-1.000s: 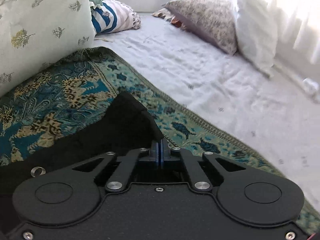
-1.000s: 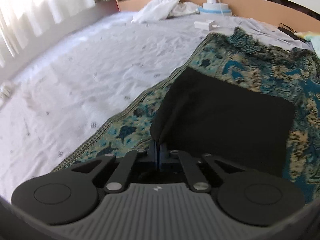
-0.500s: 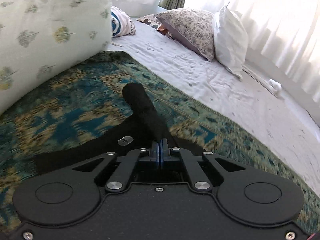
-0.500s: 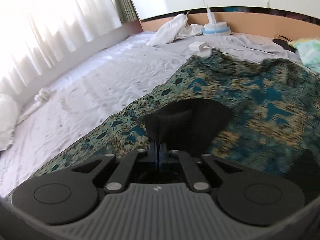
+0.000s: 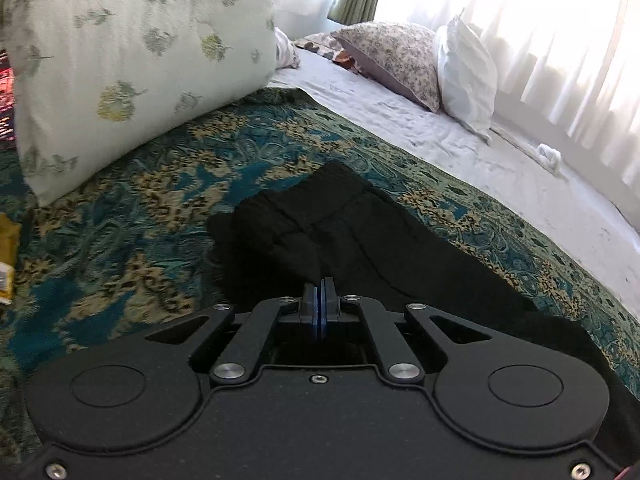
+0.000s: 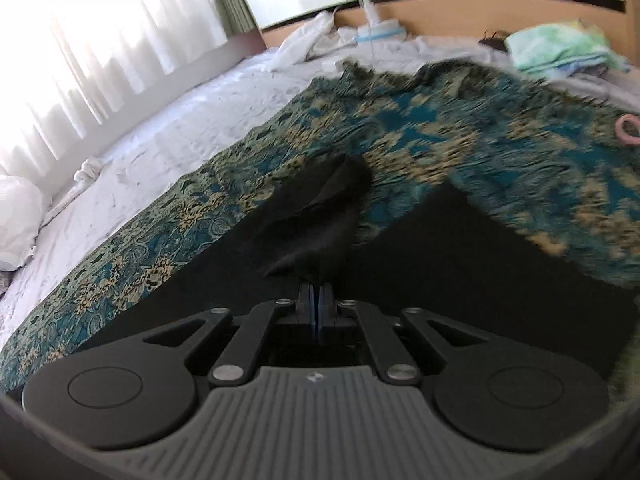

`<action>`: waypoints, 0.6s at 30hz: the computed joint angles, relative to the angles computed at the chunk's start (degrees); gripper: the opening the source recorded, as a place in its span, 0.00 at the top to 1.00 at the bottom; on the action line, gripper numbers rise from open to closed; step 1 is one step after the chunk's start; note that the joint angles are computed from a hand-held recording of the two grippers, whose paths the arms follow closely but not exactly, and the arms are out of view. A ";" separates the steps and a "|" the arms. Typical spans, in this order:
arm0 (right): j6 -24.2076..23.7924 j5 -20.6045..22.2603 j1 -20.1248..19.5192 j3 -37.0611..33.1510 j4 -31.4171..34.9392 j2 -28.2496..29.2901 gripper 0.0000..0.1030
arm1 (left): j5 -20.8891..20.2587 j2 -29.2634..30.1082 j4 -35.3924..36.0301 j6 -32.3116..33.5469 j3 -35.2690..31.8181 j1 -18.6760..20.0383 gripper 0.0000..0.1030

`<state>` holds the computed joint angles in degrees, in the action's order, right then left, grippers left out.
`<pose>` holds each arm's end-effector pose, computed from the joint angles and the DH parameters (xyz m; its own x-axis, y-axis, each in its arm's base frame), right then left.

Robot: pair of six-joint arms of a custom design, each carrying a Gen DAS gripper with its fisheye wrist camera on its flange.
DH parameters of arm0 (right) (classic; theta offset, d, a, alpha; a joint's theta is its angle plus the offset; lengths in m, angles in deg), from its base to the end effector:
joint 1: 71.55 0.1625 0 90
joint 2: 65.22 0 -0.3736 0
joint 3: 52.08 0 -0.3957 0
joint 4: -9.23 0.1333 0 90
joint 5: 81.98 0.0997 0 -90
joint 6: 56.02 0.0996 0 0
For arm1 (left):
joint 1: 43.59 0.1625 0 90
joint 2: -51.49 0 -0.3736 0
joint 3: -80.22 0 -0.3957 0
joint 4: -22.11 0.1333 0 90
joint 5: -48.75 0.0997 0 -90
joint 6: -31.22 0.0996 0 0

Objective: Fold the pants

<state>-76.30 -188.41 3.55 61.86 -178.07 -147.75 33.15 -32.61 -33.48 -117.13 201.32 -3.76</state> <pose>-0.0306 -0.5240 0.3787 -0.8436 0.3285 0.4247 -0.1997 0.5422 -0.8161 -0.1303 -0.4071 0.1929 -0.5786 -0.7807 -0.2360 0.0691 0.2414 -0.9680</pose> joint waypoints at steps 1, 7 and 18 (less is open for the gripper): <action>-2.31 -1.20 -0.07 1.42 -3.85 -0.59 0.98 | -0.51 0.66 3.82 -3.23 -0.86 -0.26 0.97; -5.69 11.24 -7.41 7.81 -1.24 -9.68 0.96 | -2.27 -1.68 -3.95 4.09 2.73 0.80 0.97; -23.67 2.71 -2.06 4.20 -11.85 2.57 0.25 | -2.93 1.60 -8.15 8.54 2.23 3.47 0.96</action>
<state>-99.97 -185.70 1.49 66.06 -189.92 -145.18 30.22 -31.00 -41.63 -108.60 203.55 -0.29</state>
